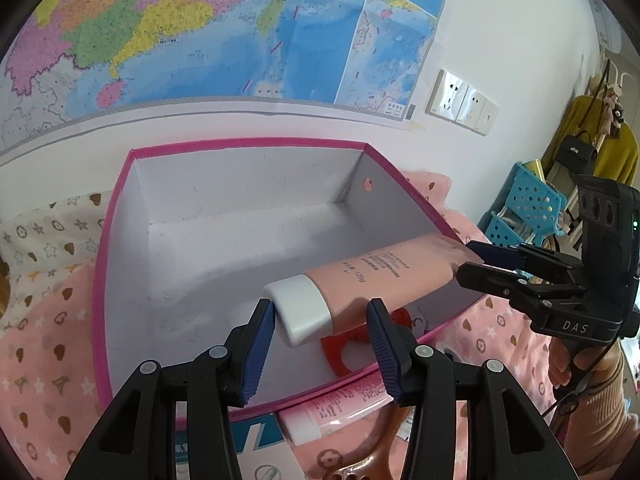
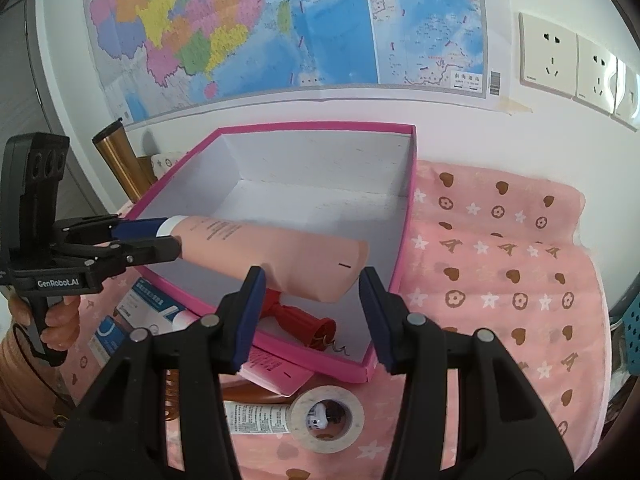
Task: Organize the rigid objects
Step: 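Lower the pink lotion tube into the magenta box and open the right gripper, then move the right gripper to the white tape roll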
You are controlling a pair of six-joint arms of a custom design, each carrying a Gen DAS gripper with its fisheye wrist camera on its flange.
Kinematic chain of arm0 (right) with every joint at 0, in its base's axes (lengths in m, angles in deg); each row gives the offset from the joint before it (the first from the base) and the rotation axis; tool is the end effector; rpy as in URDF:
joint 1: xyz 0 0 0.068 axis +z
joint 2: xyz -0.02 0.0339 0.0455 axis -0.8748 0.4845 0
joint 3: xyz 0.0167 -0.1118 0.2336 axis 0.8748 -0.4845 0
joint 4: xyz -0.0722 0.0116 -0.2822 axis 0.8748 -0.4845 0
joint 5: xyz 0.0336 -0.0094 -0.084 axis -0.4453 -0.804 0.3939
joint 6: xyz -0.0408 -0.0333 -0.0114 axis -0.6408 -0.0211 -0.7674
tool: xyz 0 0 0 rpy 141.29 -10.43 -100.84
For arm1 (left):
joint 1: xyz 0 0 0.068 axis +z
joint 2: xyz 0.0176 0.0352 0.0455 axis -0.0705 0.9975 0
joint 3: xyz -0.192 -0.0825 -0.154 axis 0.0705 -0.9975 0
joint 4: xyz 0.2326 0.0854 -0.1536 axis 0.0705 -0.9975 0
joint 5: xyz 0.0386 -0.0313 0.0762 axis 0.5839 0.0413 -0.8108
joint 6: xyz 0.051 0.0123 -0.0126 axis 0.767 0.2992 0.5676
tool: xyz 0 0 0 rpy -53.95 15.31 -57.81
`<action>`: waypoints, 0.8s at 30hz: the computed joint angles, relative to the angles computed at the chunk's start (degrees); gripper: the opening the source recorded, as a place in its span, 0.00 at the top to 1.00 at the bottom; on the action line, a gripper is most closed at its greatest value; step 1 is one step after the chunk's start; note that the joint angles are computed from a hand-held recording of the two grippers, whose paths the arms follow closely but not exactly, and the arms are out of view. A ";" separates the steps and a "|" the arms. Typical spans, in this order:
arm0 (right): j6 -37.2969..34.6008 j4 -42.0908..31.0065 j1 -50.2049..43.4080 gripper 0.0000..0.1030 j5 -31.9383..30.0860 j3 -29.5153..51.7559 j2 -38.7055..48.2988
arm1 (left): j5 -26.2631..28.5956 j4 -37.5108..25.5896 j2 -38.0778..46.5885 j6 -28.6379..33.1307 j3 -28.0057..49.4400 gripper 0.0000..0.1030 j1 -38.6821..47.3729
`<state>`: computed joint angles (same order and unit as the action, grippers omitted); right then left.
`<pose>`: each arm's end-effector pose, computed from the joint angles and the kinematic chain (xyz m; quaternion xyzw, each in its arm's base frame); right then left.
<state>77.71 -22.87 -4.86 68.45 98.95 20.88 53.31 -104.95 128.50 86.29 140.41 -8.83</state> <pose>0.2092 0.2752 0.1936 0.0833 0.9166 0.0572 0.3868 0.3390 -0.0511 0.1772 0.3237 0.8492 -0.2699 0.3182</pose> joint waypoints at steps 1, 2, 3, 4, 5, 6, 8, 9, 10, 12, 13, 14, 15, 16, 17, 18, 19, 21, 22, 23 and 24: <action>0.01 -0.22 -0.01 0.50 0.02 0.14 0.13 | -0.05 -0.07 0.37 0.01 0.31 0.53 -0.02; -0.04 -0.46 -0.07 0.50 -0.05 0.33 0.31 | -0.14 -0.06 0.63 -0.06 0.47 0.53 -0.07; -0.15 -0.51 -0.18 0.50 -0.14 0.42 0.43 | -0.18 -0.03 1.03 -0.10 0.71 0.53 -0.12; -0.20 -0.66 -0.24 0.50 -0.14 0.57 0.58 | -0.20 -0.05 1.33 -0.16 0.92 0.53 -0.17; -0.28 -1.02 -0.33 0.50 -0.20 0.87 0.88 | -0.27 -0.12 1.67 -0.44 1.20 0.53 -0.34; -0.46 -1.15 -0.54 0.50 -0.33 1.05 1.08 | -0.33 -0.06 1.91 -0.59 1.36 0.53 -0.41; -0.40 -1.71 -0.71 0.50 -0.42 1.55 1.60 | -0.80 0.25 2.40 -0.98 1.62 0.53 -0.70; -0.43 -1.85 -0.82 0.50 -0.48 1.69 1.76 | -0.87 0.20 2.93 -1.02 2.00 0.53 -0.81; -0.38 -2.17 -0.89 0.50 -0.48 1.96 1.99 | -0.94 0.11 3.35 -1.08 2.31 0.53 -0.90; -0.49 -2.60 -1.10 0.50 -0.48 2.29 2.26 | -1.36 0.06 4.28 -1.28 2.94 0.53 -1.22; -0.45 -2.51 -1.22 0.50 -0.62 2.21 2.21 | -1.60 0.15 4.78 -1.34 3.24 0.53 -1.39; -0.28 -2.36 -1.34 0.50 -0.71 2.03 2.08 | -2.03 0.29 5.48 -1.64 3.64 0.54 -1.68; 0.05 -2.16 -1.32 0.50 -0.55 1.85 1.95 | -2.10 0.28 5.90 -1.76 3.86 0.55 -1.85; 0.15 -1.66 -1.27 0.50 -0.49 1.57 1.73 | -2.03 0.20 6.32 -1.72 4.10 0.55 -2.07; 0.05 -0.95 -1.22 0.50 -0.52 1.17 1.40 | -2.25 0.48 6.27 -1.83 3.91 0.55 -2.33; 0.10 -0.78 -1.11 0.50 -0.31 1.14 1.34 | -2.69 1.04 5.97 -1.95 3.48 0.55 -2.68; 0.24 -1.04 -0.85 0.50 0.23 1.38 1.46 | -2.99 1.54 5.67 -2.02 3.08 0.55 -2.94; 0.19 -0.72 -0.44 0.50 0.84 1.24 1.23 | -3.65 3.18 4.32 -2.64 1.60 0.55 -3.16; 0.48 -0.72 -0.20 0.50 1.04 1.01 0.95 | -3.57 3.73 3.48 -2.49 0.82 0.55 -3.11; 0.86 -0.77 0.24 0.50 1.47 0.70 0.51 | -3.41 4.49 1.96 -2.25 -0.51 0.55 -2.72; 1.19 -0.69 0.82 0.50 2.05 0.17 -0.13 | -3.33 5.18 0.59 -2.21 -1.73 0.55 -2.39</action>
<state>78.90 -23.56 -4.03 70.50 99.12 20.75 49.99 -99.77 129.09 84.08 138.68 -11.23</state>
